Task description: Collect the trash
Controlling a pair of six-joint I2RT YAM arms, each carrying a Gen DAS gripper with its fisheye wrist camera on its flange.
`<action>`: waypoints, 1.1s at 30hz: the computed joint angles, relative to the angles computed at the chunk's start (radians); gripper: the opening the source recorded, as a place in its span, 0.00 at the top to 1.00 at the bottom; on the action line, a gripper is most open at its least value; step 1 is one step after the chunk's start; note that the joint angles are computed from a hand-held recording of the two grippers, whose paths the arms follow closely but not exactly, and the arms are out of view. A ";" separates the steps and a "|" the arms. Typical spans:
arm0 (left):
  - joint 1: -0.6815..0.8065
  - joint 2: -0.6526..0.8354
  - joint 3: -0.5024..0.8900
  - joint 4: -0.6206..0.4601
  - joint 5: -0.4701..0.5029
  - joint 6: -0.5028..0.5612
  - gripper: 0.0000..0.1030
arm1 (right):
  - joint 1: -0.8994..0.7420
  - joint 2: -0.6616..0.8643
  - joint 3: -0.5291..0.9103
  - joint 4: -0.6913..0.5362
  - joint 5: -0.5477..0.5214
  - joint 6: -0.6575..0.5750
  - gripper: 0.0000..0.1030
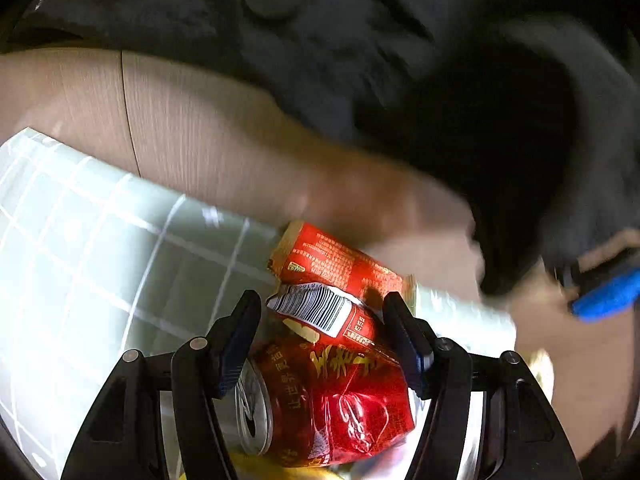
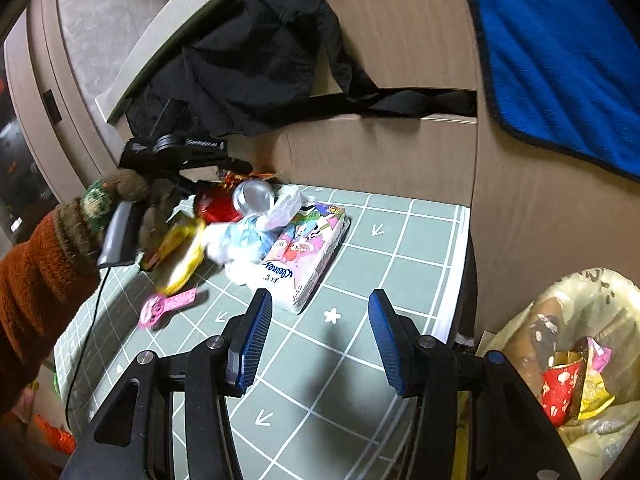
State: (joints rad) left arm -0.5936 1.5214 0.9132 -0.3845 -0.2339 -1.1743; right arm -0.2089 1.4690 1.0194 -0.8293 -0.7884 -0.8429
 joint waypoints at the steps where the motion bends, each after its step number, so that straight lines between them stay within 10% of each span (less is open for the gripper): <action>1: -0.021 -0.011 -0.010 -0.010 0.001 -0.002 0.38 | 0.006 0.004 0.001 0.009 0.001 0.002 0.53; 10: -0.325 -0.247 -0.173 -0.036 -0.158 -0.129 0.37 | 0.074 0.048 -0.011 0.063 -0.015 0.074 0.53; 14: -0.487 -0.216 -0.087 -0.233 -0.328 -0.280 0.25 | 0.067 0.040 -0.020 0.050 -0.030 0.066 0.53; 22: -0.474 -0.054 -0.026 -0.273 -0.265 -0.323 0.27 | 0.051 0.014 -0.026 -0.015 -0.056 0.043 0.53; 27: -0.459 -0.059 -0.032 -0.262 -0.216 -0.348 0.48 | 0.040 -0.082 -0.067 -0.019 -0.043 -0.007 0.53; 33: -0.695 -0.058 0.139 -0.625 -0.467 -0.623 0.48 | 0.060 -0.111 -0.061 -0.017 -0.024 -0.010 0.53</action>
